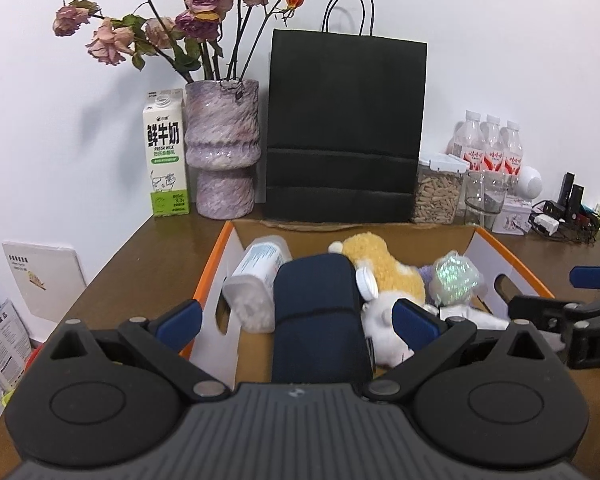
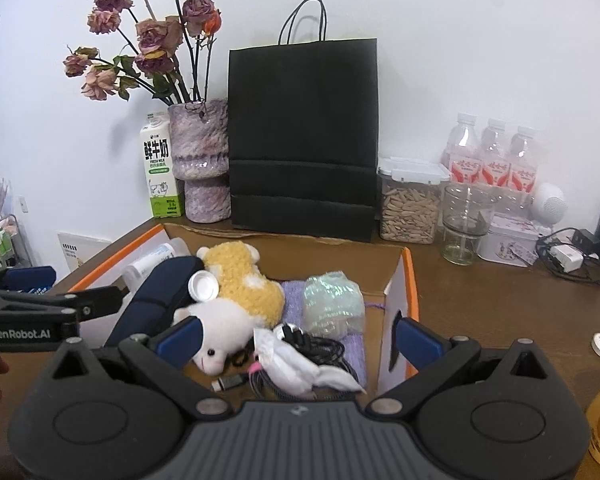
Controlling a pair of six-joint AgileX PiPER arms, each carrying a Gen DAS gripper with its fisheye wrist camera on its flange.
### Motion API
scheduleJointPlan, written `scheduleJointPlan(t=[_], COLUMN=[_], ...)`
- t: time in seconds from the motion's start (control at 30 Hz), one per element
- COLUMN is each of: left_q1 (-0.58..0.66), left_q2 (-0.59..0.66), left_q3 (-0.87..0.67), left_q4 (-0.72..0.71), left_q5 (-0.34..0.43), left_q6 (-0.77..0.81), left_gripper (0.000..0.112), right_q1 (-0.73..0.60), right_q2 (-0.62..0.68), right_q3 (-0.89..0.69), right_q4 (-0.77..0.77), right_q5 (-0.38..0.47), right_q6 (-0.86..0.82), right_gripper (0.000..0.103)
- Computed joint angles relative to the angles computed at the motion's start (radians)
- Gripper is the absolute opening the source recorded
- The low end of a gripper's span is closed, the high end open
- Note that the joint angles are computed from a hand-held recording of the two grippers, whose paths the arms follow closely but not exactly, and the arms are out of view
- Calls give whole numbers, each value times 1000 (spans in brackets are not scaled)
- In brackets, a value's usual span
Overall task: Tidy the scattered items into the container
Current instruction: 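Withdraw both tools toward the white tissue and small white cap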
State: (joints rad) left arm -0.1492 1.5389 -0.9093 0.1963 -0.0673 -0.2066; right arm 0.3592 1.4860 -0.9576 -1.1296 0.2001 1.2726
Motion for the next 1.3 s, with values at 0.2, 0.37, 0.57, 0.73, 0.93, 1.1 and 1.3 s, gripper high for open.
scheduleJointPlan(t=[0.2,0.37,0.57,0.73,0.93,1.1,1.3], left_q1=[12,31,54,39,6,-40,-59], left_q2=[-62,-98,-124,-126,-106,-69,-17], left_q3=[89,160,226,272,278,256,216], left_q4=[-38,84,341,292,232,-58,-64], left_q5=[-5,-10,-29,-44,-40,-50,-44], left_q6=[48,-63,-322,-265,-210,64,44], left_gripper=[103,103,103,103,103,103,86], right_q1=[17,36,45,41,6,-23,-64], right_q2=[-75,-131,-162,-156,-123,-86,-51], right_q3=[94,176,263,318,341,326,314], right_q4=[-26,-27,-4,-44,-106,-169,-252], right_q5=[22,48,73,81,66,51,4], right_q6=[41,59,66,133,206,248,317], right_gripper=[103,103,103,103,103,102,98])
